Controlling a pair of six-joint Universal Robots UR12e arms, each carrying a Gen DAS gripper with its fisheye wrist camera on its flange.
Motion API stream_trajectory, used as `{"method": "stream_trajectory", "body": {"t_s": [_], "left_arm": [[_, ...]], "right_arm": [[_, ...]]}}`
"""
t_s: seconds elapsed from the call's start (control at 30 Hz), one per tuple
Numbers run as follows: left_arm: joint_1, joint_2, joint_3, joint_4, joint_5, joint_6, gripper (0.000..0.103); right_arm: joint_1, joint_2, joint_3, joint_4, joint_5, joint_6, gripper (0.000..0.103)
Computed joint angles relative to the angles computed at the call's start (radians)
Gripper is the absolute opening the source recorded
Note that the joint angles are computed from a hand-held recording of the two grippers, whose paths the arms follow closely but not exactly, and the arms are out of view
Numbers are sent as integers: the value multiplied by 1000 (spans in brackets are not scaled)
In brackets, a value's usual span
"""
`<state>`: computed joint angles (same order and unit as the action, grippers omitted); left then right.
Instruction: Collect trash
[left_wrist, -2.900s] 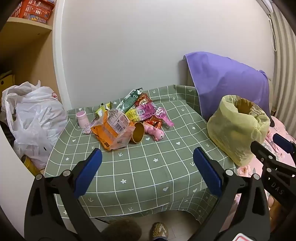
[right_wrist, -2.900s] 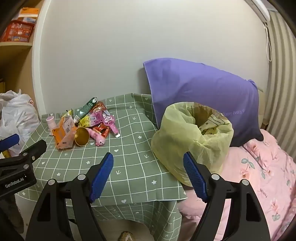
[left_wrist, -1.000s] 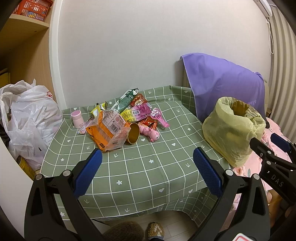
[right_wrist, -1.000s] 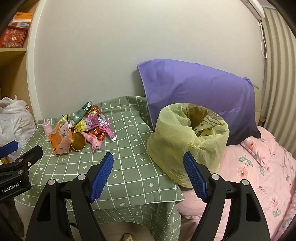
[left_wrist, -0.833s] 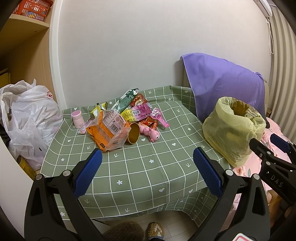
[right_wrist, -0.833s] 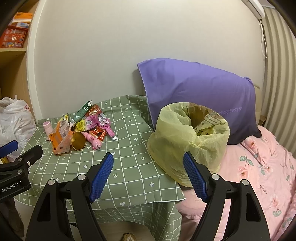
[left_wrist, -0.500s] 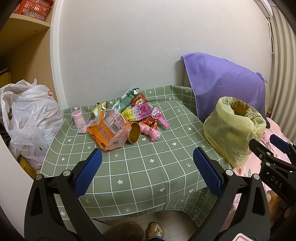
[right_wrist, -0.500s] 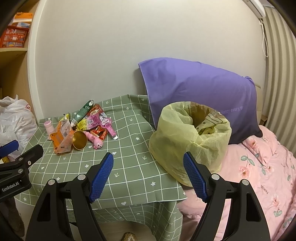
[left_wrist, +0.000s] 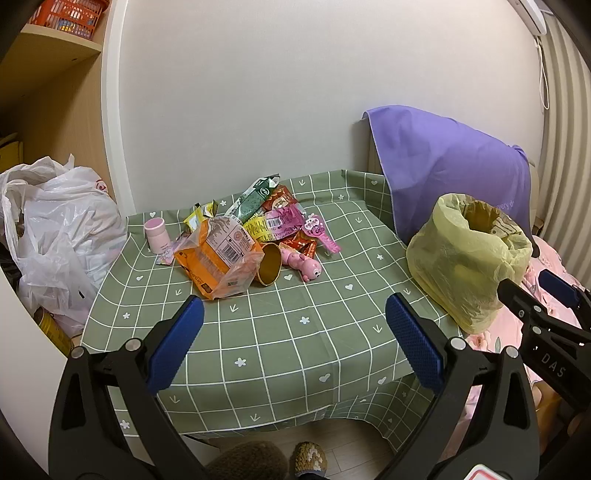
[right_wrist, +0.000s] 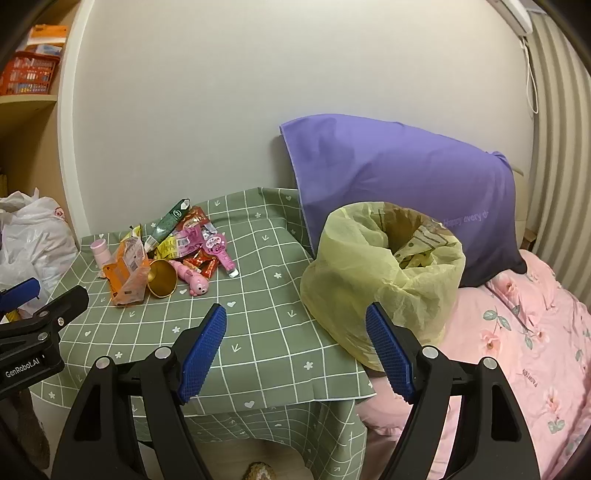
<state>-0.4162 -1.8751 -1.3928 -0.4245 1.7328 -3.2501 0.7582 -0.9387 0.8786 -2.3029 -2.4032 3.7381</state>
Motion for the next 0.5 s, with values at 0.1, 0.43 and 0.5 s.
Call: {"method": "stream_trajectory", "body": {"t_s": [0.1, 0.43, 0.5], "left_arm": [[0, 0, 1, 0, 2, -2, 94], [17, -12, 16, -8, 9, -32, 94], [26, -18, 24, -18, 6, -46, 94]], "right_arm": [[0, 0, -1, 0, -1, 1, 74], [-8, 14, -25, 0, 11, -16, 74], [-15, 19, -35, 2, 21, -22, 74]]}}
